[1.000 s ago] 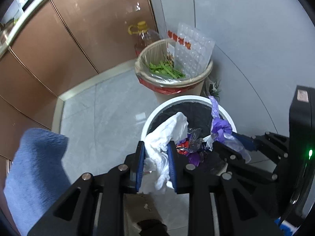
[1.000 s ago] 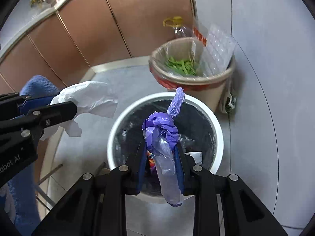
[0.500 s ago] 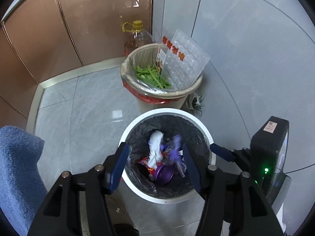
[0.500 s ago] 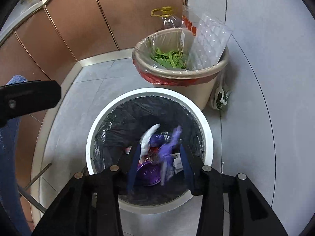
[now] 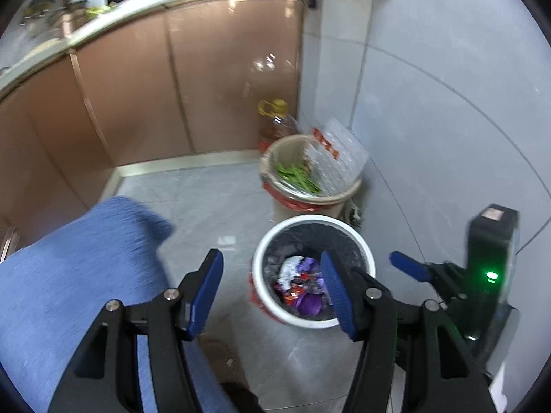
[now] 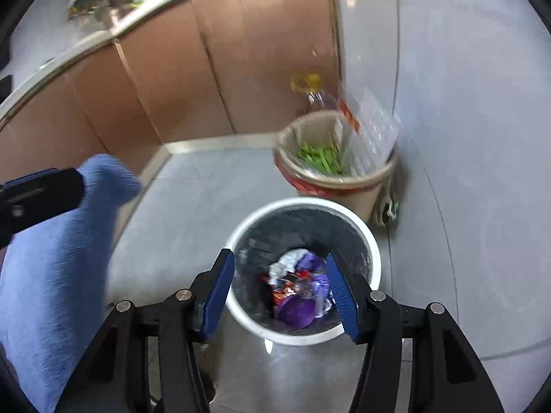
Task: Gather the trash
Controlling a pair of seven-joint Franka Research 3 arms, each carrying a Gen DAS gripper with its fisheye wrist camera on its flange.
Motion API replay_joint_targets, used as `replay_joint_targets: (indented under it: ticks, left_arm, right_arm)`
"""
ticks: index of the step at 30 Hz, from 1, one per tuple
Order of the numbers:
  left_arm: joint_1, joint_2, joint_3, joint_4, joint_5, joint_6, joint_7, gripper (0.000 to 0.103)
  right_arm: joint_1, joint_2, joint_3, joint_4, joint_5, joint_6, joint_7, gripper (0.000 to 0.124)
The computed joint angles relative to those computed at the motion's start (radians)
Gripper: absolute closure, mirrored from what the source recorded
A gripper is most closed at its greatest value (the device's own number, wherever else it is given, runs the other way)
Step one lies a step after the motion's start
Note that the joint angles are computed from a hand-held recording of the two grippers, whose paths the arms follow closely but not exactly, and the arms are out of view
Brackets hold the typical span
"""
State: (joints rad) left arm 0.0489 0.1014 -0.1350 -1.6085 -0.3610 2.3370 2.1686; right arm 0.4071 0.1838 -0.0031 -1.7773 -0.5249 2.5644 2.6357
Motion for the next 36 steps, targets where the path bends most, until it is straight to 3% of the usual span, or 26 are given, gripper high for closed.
replay_joint_targets:
  ticks: [5,11,13,15,24,30,36]
  left_arm:
    - [0.020,-0.174,0.056,-0.194,-0.052,0.129,0.070,0.043]
    - [0.010,-0.338,0.166,-0.355,-0.100,0.187,0.132,0.035]
    - [0.006,-0.381,0.201,-0.391,-0.107,0.198,0.141,0.034]
    - [0.003,-0.417,0.231,-0.418,-0.112,0.215,0.139,0.034]
    - [-0.033,-0.575,0.341,-0.518,-0.102,0.309,0.158,0.032]
    - [-0.067,-0.641,0.411,-0.552,-0.080,0.331,0.144,0.027]
    - [-0.054,-0.676,0.435,-0.587,-0.022,0.383,0.090,0.021]
  right_arm:
    - [0.057,-0.083,0.044,-0.014,-0.130,-0.049,0.094,0.058]
    - [0.091,-0.158,0.130,-0.005,-0.237,-0.157,0.156,0.053]
    - [0.104,-0.176,0.161,0.007,-0.257,-0.191,0.169,0.043]
    - [0.120,-0.181,0.187,0.028,-0.292,-0.232,0.183,0.034]
    - [0.203,-0.174,0.246,0.122,-0.398,-0.372,0.216,0.022]
    - [0.257,-0.168,0.267,0.175,-0.465,-0.467,0.215,0.021]
    - [0.289,-0.164,0.275,0.193,-0.531,-0.524,0.220,0.021]
